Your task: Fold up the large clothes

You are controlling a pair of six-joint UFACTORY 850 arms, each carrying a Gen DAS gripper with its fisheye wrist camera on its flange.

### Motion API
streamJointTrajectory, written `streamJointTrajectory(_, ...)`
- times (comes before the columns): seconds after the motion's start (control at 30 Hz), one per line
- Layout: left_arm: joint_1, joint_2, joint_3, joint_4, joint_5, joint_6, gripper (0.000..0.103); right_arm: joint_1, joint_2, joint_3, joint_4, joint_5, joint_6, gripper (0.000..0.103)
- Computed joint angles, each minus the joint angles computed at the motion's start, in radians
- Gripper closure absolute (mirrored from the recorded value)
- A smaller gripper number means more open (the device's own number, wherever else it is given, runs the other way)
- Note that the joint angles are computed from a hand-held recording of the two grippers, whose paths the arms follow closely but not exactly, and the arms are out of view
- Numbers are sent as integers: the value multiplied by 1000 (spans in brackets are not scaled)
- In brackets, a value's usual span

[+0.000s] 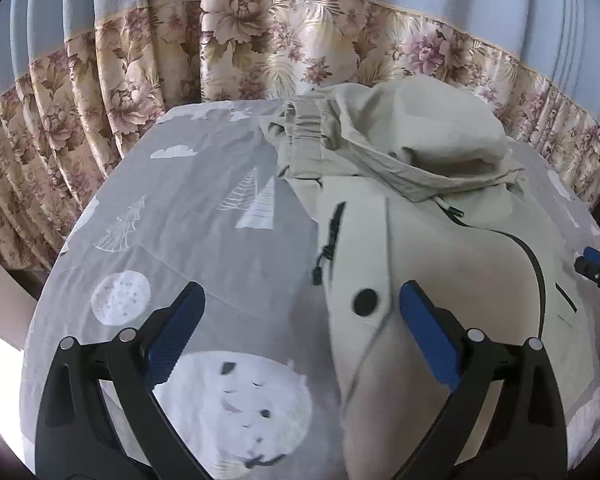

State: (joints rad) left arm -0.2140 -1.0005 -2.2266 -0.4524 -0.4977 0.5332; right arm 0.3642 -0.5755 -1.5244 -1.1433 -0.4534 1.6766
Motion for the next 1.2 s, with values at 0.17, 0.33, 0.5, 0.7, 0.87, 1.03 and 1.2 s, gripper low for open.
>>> streamJointTrajectory(0.17, -20, 74, 135, -33, 86, 31, 6, 21, 14, 32, 97, -5, -81, 26)
streamJointTrajectory(0.33, -31, 97, 174, -35, 83, 21, 6, 42, 12, 46, 167, -9, -126, 26)
streamJointTrajectory(0.5, -31, 148, 251, -81, 132, 65, 6, 52, 7, 40, 216, 29, -200, 58)
streamJointTrajectory(0.7, -10, 193, 299, -206, 137, 130, 6, 31, -6, 3, 181, 57, -271, 94)
streamJointTrajectory(0.87, 3, 211, 316, -215, 129, 123, 6, 40, 54, 58, -41, -200, -110, 96)
streamJointTrajectory(1.03, -3, 181, 278, -195, 68, 106, 6, -6, 118, 155, -78, -359, -41, 95)
streamJointTrajectory(1.2, -40, 122, 207, -235, -63, 162, 6, -68, 168, 233, -58, -258, 48, 94)
